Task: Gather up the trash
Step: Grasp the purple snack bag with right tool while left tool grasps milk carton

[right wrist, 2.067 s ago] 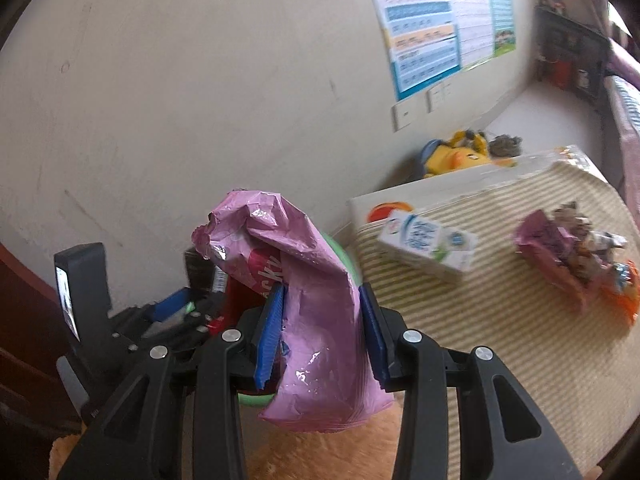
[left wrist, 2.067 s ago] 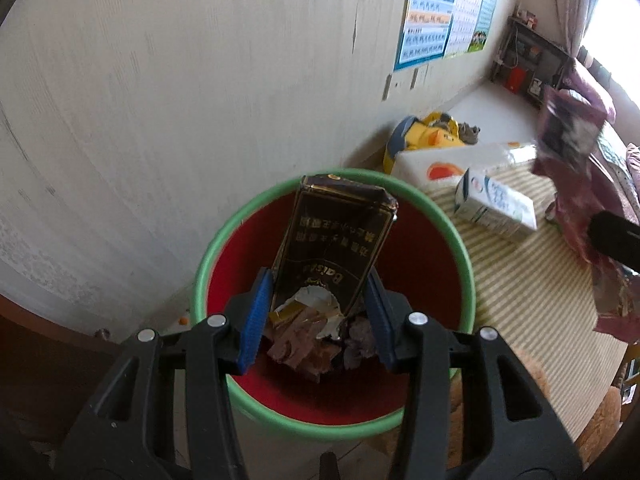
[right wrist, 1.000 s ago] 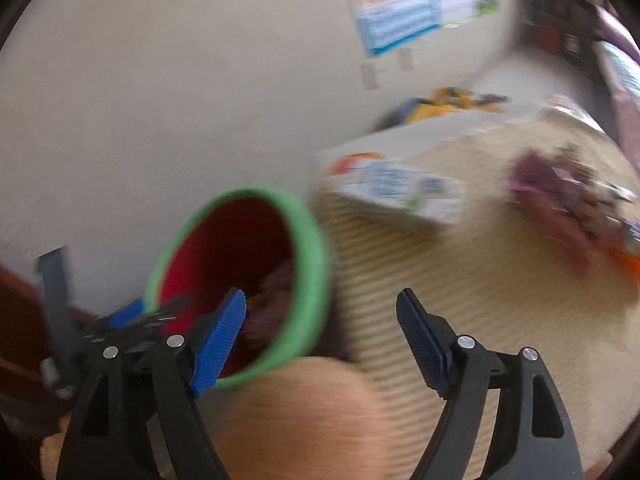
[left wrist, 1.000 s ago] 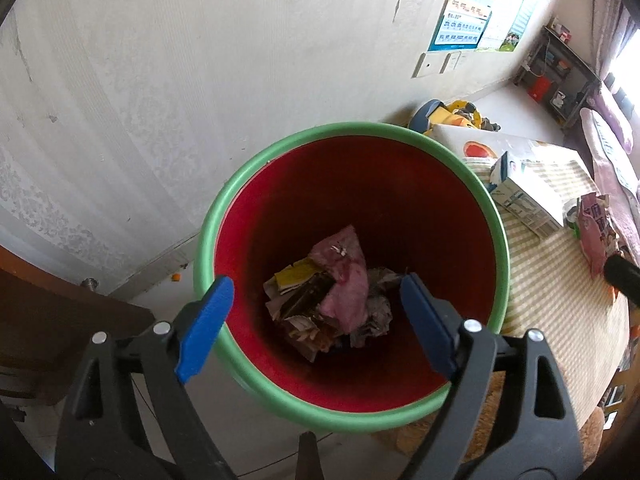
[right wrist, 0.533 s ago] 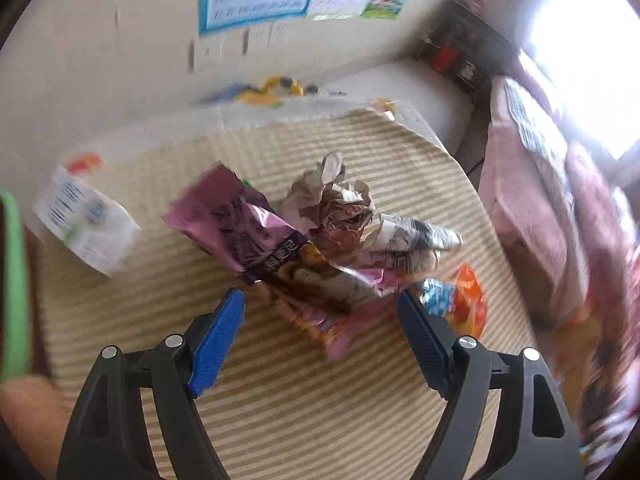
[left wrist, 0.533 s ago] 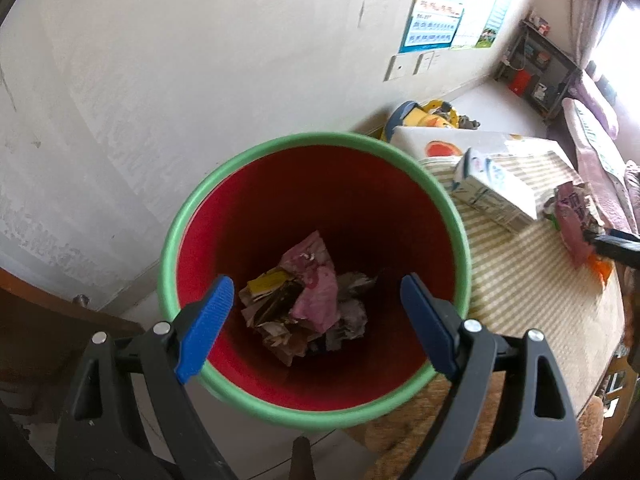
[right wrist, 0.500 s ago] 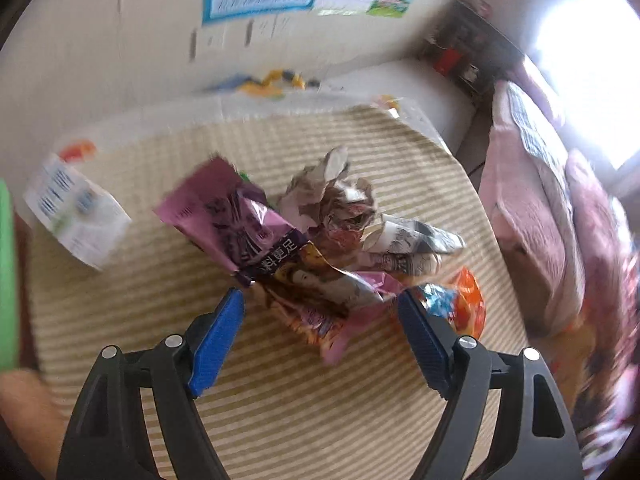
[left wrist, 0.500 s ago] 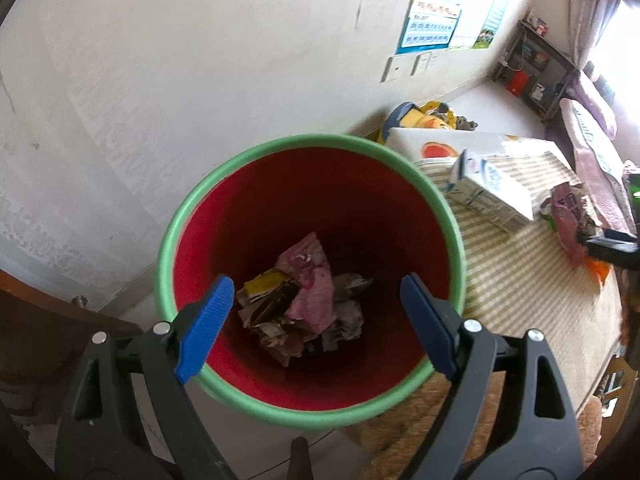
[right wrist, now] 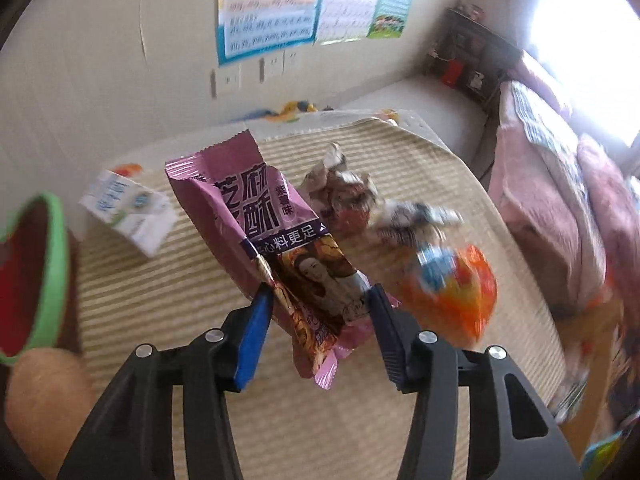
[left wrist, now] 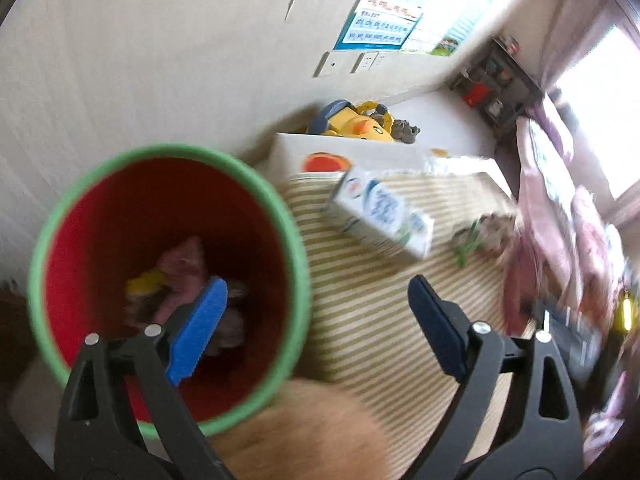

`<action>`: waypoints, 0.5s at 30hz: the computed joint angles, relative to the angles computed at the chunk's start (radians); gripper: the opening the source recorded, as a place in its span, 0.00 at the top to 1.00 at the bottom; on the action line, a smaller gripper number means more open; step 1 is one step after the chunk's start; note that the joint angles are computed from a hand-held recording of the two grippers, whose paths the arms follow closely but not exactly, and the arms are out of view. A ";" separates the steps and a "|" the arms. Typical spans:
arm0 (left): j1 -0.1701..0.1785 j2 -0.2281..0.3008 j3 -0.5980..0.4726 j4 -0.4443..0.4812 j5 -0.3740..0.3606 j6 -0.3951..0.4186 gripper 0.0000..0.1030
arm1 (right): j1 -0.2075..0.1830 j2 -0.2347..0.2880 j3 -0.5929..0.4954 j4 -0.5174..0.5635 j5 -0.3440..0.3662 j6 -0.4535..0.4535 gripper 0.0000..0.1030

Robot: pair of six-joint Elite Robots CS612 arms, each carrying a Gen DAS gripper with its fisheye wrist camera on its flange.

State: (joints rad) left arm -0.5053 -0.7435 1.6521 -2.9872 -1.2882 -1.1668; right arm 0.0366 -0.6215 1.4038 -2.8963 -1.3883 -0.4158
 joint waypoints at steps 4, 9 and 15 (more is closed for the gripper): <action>0.021 0.062 -0.137 0.118 -0.029 -0.138 0.09 | -0.025 -0.057 0.116 -0.055 0.037 0.046 0.53; 0.029 0.123 -0.291 0.336 0.000 -0.177 0.08 | -0.044 -0.091 0.216 -0.113 0.075 0.087 0.53; 0.034 0.192 -0.444 0.609 -0.003 -0.239 0.05 | -0.049 -0.096 0.233 -0.135 0.124 0.071 0.53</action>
State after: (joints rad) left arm -0.4714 -0.5517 1.2079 -2.3778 -1.2913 -1.4055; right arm -0.0126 -0.7178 1.6365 -3.0314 -1.2640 -0.3447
